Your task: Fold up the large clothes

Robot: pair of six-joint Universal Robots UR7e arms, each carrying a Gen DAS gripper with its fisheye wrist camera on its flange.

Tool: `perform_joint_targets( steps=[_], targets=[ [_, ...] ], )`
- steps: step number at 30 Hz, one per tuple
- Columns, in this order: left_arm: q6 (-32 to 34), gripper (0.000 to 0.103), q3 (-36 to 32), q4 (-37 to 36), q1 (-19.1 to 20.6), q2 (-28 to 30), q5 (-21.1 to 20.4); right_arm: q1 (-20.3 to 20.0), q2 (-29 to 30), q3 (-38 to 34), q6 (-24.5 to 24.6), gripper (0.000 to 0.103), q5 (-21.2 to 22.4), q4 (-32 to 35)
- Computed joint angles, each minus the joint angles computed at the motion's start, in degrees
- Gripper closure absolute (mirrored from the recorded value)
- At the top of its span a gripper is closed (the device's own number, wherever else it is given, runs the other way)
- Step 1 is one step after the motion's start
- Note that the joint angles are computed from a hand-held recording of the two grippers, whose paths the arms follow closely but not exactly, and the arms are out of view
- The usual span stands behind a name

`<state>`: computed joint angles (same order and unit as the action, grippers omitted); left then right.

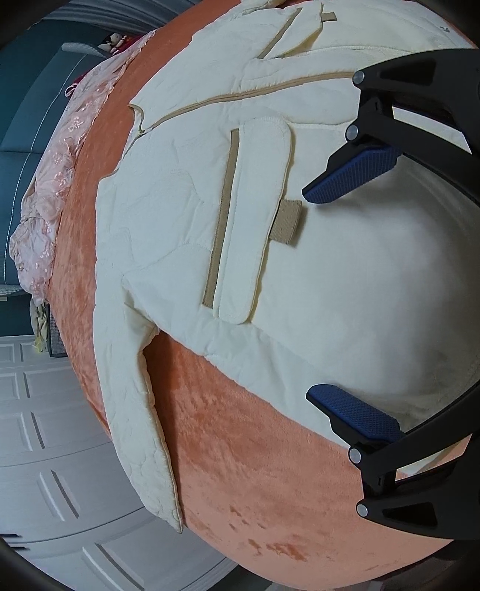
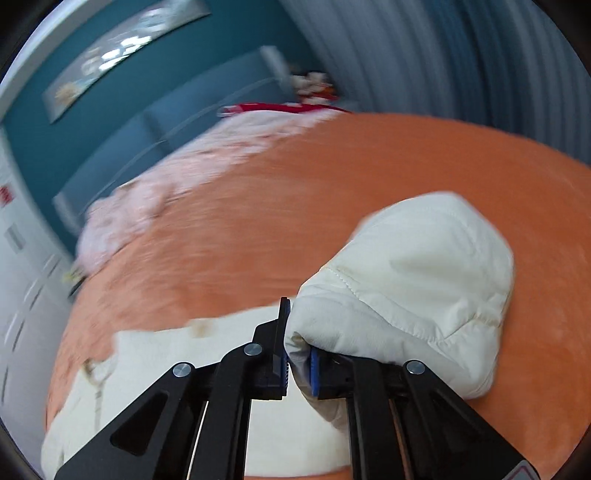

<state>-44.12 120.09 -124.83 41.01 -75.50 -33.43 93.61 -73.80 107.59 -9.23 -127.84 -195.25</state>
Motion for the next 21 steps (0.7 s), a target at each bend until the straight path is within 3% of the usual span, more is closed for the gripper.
perform_joint_targets(
  steps=[5,9,11,13,17,21],
  targets=[
    [-1.1,0.007,1.2,0.5,0.7,-3.3,-0.4,11.7,14.0,-9.1,-9.2,0.096,3.9,6.4],
    [-0.7,0.007,1.9,-0.6,1.4,-5.2,-1.1,17.1,24.5,-14.4,-13.6,0.093,4.3,12.6],
    [0.5,0.007,2.0,-2.5,1.9,-5.8,-1.9,18.5,29.0,-15.3,-13.2,0.087,4.5,14.5],
    [2.0,0.007,1.9,-5.5,2.7,-6.2,-3.4,19.0,31.1,-15.4,-9.8,0.064,5.2,17.7],
    [5.6,0.007,0.4,-14.2,5.0,-5.3,-8.5,19.2,29.5,-8.8,-8.0,0.062,7.3,15.1],
    [9.6,0.006,-4.0,-21.7,8.7,-0.4,-16.2,15.9,20.9,0.2,-0.1,0.053,8.4,11.9]
  ],
)
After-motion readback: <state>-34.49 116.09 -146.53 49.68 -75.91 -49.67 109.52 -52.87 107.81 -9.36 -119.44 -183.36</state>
